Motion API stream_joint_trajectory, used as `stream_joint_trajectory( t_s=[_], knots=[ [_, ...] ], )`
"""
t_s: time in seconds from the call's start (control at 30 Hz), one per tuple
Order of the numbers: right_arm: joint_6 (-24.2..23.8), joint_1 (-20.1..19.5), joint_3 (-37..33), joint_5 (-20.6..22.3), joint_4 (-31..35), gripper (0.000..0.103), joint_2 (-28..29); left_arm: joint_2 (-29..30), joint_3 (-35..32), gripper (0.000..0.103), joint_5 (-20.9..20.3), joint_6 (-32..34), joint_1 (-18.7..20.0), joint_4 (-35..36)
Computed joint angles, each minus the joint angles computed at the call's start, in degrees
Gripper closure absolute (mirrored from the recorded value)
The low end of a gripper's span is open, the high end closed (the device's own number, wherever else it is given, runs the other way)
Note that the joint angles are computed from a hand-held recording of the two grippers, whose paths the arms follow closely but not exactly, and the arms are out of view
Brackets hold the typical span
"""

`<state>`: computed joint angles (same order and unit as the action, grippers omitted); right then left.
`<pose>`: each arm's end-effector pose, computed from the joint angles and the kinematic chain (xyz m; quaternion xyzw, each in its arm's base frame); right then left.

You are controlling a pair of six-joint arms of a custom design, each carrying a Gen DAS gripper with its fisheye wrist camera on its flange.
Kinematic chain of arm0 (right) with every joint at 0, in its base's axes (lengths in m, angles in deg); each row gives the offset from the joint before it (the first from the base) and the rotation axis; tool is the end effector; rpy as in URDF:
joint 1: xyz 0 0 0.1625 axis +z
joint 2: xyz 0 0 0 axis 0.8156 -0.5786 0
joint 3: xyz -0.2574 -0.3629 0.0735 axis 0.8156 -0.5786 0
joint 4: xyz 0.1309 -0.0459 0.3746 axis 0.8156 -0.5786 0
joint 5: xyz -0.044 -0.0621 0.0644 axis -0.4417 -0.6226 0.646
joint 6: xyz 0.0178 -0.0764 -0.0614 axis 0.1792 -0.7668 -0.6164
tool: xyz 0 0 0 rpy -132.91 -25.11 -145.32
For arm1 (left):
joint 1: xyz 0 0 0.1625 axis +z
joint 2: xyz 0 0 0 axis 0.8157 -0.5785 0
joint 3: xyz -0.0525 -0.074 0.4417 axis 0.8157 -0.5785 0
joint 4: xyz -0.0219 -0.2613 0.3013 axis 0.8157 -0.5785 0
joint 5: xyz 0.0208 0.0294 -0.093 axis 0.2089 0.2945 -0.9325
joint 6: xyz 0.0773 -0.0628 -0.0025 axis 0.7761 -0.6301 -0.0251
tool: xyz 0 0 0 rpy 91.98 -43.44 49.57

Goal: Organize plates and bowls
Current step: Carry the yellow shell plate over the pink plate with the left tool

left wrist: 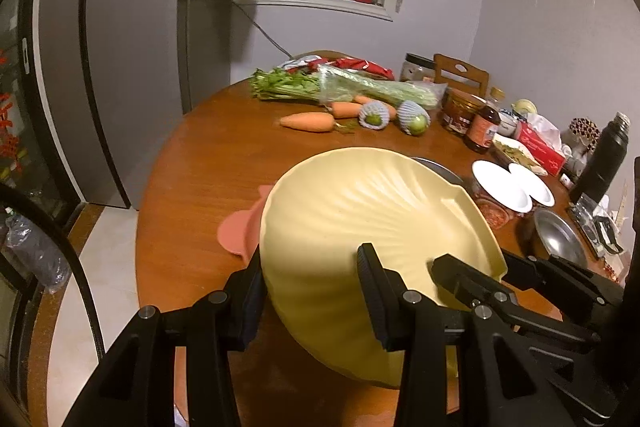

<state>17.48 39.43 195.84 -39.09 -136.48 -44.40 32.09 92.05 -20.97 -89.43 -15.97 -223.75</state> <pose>0.1714 -0.6012 0.1682 0.4385 -0.8714 0.1916 0.1085 -0.2678 -0.5072 0.0841 -0.0504 0.8003 -0.4671 0.3726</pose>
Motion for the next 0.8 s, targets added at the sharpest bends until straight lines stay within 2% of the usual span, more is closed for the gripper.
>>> stream_joint_trajectory(
  t_s=[0.27, 0.4, 0.53, 0.8],
  knots=[
    [0.73, 1.07, -1.08, -0.96, 0.02, 0.064, 2.33, -0.63, -0.56, 0.06, -0.34, -0.25, 2.27, 1.94],
    [1.46, 1.23, -1.74, -1.66, 0.14, 0.064, 3.49, -0.18, -1.34, 0.06, -0.72, 2.35, 3.73, 0.36],
    [1.6, 1.24, -2.09, -2.14, -0.51, 0.063, 4.36, 0.6, -1.02, 0.06, -1.59, 8.64, 4.9, -7.69],
    [2.5, 1.34, -3.66, -3.27, 0.83, 0.063, 6.36, 0.53, -1.94, 0.06, -1.87, 9.28, 6.88, -6.83]
  ],
)
